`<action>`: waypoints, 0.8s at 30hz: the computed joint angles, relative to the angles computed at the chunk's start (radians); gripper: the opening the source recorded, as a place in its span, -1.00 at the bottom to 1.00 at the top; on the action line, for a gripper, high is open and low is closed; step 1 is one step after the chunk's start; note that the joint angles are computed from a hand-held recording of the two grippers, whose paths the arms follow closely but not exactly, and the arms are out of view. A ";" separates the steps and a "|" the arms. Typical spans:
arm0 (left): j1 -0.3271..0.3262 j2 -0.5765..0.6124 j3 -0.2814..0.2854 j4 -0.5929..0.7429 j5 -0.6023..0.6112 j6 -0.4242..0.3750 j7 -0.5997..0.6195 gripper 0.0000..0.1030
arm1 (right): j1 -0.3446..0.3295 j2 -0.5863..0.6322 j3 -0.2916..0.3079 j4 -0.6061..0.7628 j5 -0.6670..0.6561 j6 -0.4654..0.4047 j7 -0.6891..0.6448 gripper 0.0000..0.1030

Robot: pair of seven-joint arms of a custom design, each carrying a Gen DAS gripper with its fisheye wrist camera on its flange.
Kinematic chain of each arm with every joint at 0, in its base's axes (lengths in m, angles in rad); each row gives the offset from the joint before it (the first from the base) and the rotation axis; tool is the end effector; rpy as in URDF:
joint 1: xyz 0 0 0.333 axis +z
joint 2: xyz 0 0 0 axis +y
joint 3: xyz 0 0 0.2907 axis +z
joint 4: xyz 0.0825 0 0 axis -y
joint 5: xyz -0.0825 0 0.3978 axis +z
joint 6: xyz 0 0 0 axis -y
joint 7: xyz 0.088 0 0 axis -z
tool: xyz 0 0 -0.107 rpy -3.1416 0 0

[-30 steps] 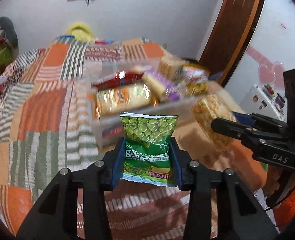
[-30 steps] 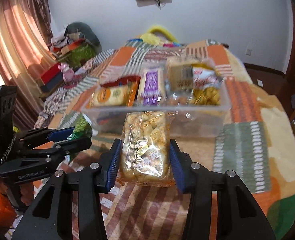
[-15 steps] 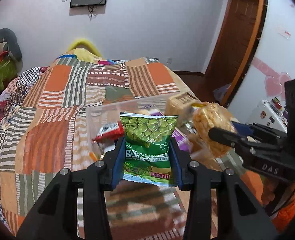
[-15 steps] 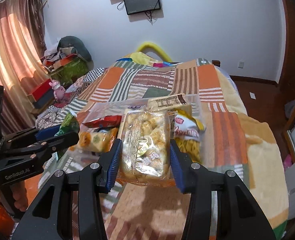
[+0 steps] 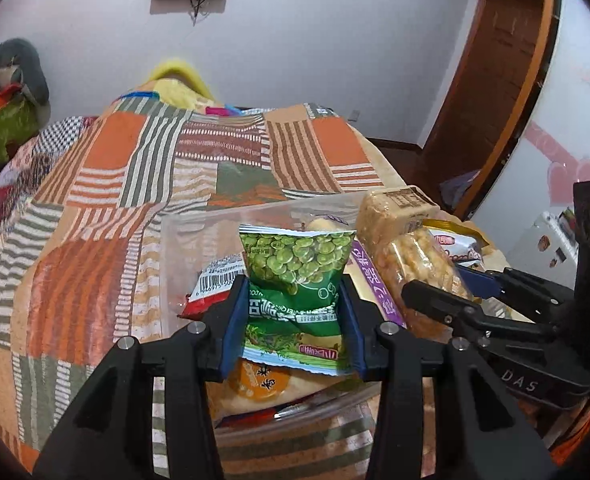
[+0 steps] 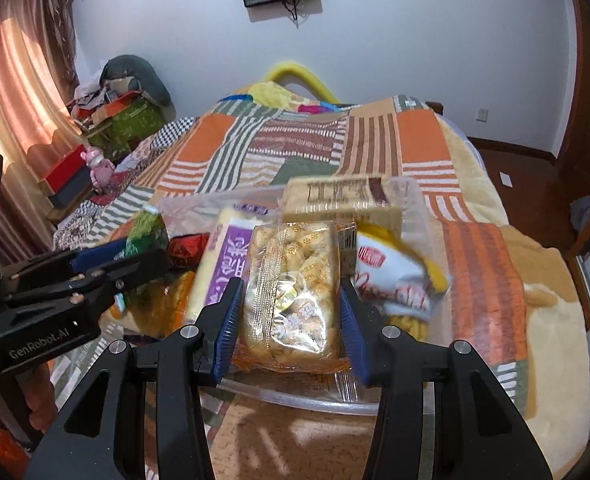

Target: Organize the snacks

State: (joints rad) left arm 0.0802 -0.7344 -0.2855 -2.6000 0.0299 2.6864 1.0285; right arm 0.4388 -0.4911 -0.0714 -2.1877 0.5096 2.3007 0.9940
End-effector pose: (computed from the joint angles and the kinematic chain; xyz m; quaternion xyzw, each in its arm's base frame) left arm 0.4045 -0.0970 0.5463 -0.7396 0.5419 -0.3062 0.2561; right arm 0.4412 0.1746 0.6244 -0.8432 0.3842 -0.0663 0.3702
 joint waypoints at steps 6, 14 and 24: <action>-0.005 -0.020 -0.005 -0.005 0.004 -0.011 -0.005 0.18 | 0.003 -0.030 -0.012 -0.014 0.008 -0.016 -0.010 -0.14; -0.005 -0.177 -0.035 -0.028 0.022 -0.046 -0.034 0.19 | 0.009 -0.115 -0.046 -0.017 0.046 -0.031 -0.041 -0.14; 0.024 -0.431 -0.154 0.030 0.099 -0.141 -0.124 0.19 | 0.038 -0.283 -0.095 -0.019 0.090 -0.002 -0.070 -0.14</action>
